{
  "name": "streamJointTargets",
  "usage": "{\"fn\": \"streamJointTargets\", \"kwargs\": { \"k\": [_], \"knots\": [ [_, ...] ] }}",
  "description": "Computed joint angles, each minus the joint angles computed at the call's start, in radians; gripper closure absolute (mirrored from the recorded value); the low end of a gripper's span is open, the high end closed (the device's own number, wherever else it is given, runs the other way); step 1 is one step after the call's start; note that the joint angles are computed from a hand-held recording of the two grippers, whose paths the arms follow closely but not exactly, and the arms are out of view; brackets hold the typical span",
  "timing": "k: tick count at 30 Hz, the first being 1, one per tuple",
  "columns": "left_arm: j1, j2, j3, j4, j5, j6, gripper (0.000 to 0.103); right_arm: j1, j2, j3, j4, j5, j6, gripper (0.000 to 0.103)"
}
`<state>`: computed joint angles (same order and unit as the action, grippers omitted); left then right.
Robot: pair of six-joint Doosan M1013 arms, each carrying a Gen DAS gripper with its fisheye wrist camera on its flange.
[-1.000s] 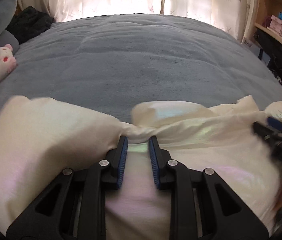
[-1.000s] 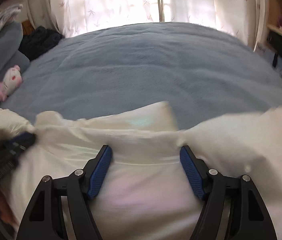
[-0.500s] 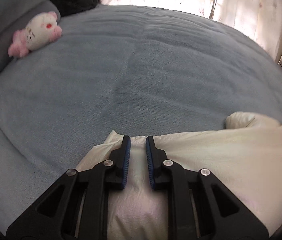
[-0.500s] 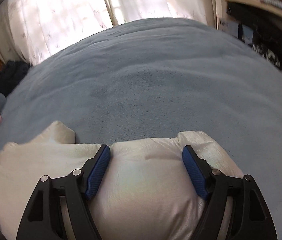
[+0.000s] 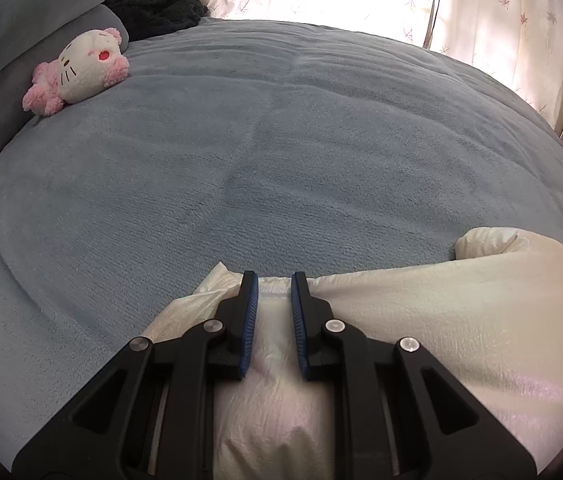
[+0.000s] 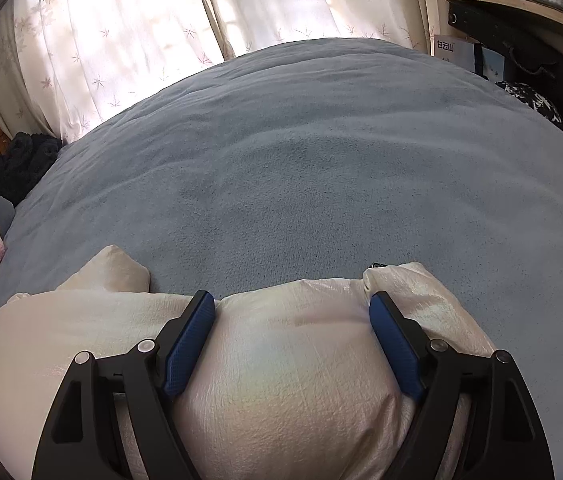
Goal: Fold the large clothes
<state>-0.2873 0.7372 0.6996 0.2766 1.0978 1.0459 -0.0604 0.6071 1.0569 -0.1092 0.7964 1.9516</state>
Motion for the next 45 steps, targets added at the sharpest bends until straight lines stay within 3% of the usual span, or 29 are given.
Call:
{"fn": "streamJointTargets", "kwargs": {
  "k": [6, 12, 17, 20, 24, 25, 28, 29, 31, 36, 39, 45],
  "knots": [
    [-0.001, 0.000, 0.000, 0.006, 0.006, 0.002, 0.089, 0.009, 0.006, -0.016, -0.036, 0.034, 0.017, 0.022],
    [-0.029, 0.057, -0.138, 0.086, 0.182, 0.081, 0.089, 0.026, 0.048, -0.142, -0.084, 0.261, 0.034, 0.022],
    [-0.015, -0.027, -0.071, -0.058, 0.120, 0.048, 0.089, 0.034, -0.020, -0.100, -0.017, 0.223, 0.077, 0.022],
    [-0.010, -0.097, -0.005, -0.140, 0.080, 0.022, 0.088, 0.058, -0.064, -0.067, -0.031, 0.185, 0.042, 0.023],
    [-0.028, -0.216, 0.130, -0.173, 0.010, 0.078, 0.087, 0.089, -0.129, -0.005, 0.014, 0.124, -0.016, 0.027],
    [-0.031, -0.255, 0.181, -0.192, -0.024, 0.092, 0.083, 0.097, -0.150, 0.017, 0.031, 0.103, -0.025, 0.027],
    [-0.038, -0.362, 0.320, -0.230, -0.107, 0.097, 0.051, 0.118, -0.197, 0.072, 0.060, 0.063, -0.038, 0.027],
    [-0.040, -0.395, 0.365, -0.236, -0.139, 0.088, 0.046, 0.126, -0.219, 0.098, 0.070, 0.039, -0.043, 0.027],
    [-0.043, -0.461, 0.454, -0.259, -0.190, 0.080, 0.046, 0.148, -0.253, 0.140, 0.058, 0.015, -0.031, 0.030],
    [-0.037, -0.570, 0.617, -0.382, -0.240, 0.057, 0.043, 0.193, -0.329, 0.239, 0.063, -0.043, -0.028, 0.038],
    [-0.018, -0.605, 0.700, -0.536, -0.260, 0.085, 0.042, 0.215, -0.364, 0.290, 0.059, -0.066, -0.023, 0.044],
    [0.009, -0.638, 0.853, -0.813, -0.348, 0.127, 0.041, 0.237, -0.396, 0.358, 0.112, -0.070, -0.069, 0.046]
  ]
}}
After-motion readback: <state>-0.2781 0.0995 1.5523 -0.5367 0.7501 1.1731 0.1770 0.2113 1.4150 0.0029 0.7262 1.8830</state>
